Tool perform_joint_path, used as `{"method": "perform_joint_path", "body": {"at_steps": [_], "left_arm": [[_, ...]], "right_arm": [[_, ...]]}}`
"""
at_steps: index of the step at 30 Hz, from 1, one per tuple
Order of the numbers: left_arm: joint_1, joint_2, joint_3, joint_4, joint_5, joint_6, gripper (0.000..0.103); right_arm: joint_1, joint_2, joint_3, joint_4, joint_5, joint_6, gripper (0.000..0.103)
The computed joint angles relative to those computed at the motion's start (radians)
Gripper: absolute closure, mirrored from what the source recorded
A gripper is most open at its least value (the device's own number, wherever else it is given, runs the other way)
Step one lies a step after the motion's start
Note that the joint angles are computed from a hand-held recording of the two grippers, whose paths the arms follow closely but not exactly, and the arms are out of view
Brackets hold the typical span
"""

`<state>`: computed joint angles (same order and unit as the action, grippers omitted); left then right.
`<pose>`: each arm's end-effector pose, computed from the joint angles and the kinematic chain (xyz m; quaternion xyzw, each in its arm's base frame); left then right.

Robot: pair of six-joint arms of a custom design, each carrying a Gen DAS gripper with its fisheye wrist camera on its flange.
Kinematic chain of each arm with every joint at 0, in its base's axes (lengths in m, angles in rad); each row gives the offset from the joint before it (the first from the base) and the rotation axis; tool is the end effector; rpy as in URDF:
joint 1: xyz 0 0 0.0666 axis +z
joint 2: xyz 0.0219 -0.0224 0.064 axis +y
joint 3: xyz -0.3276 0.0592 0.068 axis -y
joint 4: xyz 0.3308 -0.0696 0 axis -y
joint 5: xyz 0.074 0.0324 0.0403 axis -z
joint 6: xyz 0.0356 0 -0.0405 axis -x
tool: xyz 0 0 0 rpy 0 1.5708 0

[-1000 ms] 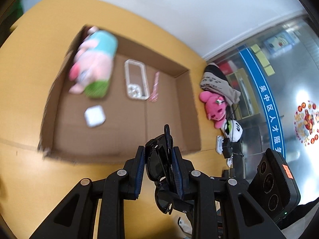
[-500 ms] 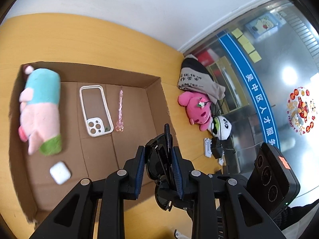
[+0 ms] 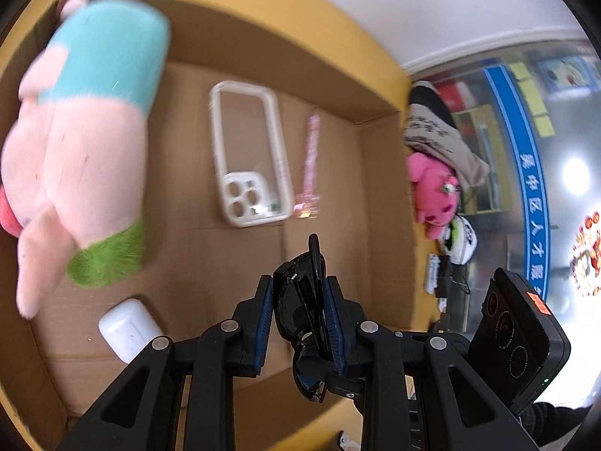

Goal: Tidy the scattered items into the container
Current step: 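Carry the sunglasses into the box with both grippers, then open both grippers to release the sunglasses in the box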

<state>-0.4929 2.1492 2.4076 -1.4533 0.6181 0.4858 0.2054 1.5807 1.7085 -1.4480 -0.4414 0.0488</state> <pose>0.5322 -0.3097 0.3564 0.0602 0.9356 -0.3474 0.0166 0.4350 0.1057 0.3968 -0.1499 0.9568 0.2261 0.1046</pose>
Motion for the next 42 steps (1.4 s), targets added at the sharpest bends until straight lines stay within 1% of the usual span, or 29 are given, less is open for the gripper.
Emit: {"method": "perform_joint_path", "body": {"at_steps": [2, 7, 12, 21, 24, 27, 28, 29, 30, 31, 32, 34, 36, 38, 40, 41, 42], "left_arm": [[0.005, 0.000, -0.030, 0.015, 0.000, 0.006, 0.075], [0.009, 0.013, -0.070, 0.023, -0.008, 0.013, 0.075], [0.001, 0.029, -0.075, 0.020, -0.026, 0.014, 0.075], [-0.008, 0.037, -0.110, 0.038, -0.043, 0.045, 0.074], [-0.006, 0.019, -0.134, 0.050, -0.057, 0.049, 0.068], [-0.008, -0.005, -0.144, 0.048, -0.108, 0.041, 0.054], [-0.008, -0.021, -0.159, 0.061, -0.119, 0.043, 0.045], [-0.009, -0.040, -0.172, 0.074, -0.133, 0.044, 0.040], [-0.010, -0.065, -0.188, 0.087, -0.152, 0.041, 0.040], [-0.013, -0.082, -0.195, 0.092, -0.170, 0.036, 0.040], [-0.016, -0.100, -0.200, 0.094, -0.192, 0.030, 0.037], [-0.028, -0.151, -0.218, 0.095, -0.258, 0.019, 0.031], [-0.042, -0.211, -0.249, 0.104, -0.324, 0.011, 0.027], [-0.063, -0.266, -0.272, 0.096, -0.403, 0.014, 0.020], [-0.088, -0.330, -0.300, 0.094, -0.480, 0.028, 0.018], [-0.100, -0.355, -0.310, 0.093, -0.512, 0.045, 0.014], [-0.115, -0.383, -0.322, 0.089, -0.552, 0.068, 0.011]], "right_arm": [[0.012, 0.020, -0.003, 0.001, 0.010, -0.001, 0.095], [0.027, 0.055, -0.020, 0.001, 0.020, -0.006, 0.095], [0.032, 0.073, -0.033, 0.005, 0.035, -0.012, 0.095], [0.035, 0.096, -0.045, -0.009, 0.050, -0.011, 0.095], [0.034, 0.093, -0.052, -0.007, 0.044, -0.015, 0.094], [0.027, 0.084, -0.059, -0.007, 0.016, -0.017, 0.091], [0.025, 0.075, -0.061, -0.006, 0.008, -0.012, 0.088], [0.023, 0.061, -0.066, -0.001, 0.011, -0.006, 0.075], [0.021, 0.046, -0.073, 0.007, 0.016, -0.005, 0.060], [0.016, 0.019, -0.084, 0.019, 0.022, -0.006, 0.055], [0.011, -0.006, -0.094, 0.028, 0.026, -0.007, 0.050], [0.002, -0.057, -0.113, 0.035, 0.046, -0.001, 0.047], [-0.001, -0.113, -0.132, 0.037, 0.074, 0.001, 0.042], [0.002, -0.149, -0.135, 0.028, 0.088, -0.004, 0.041], [0.007, -0.183, -0.125, 0.009, 0.104, -0.011, 0.041], [0.019, -0.185, -0.111, 0.005, 0.112, -0.025, 0.041], [0.011, -0.197, -0.102, -0.014, 0.112, -0.016, 0.040]]}}
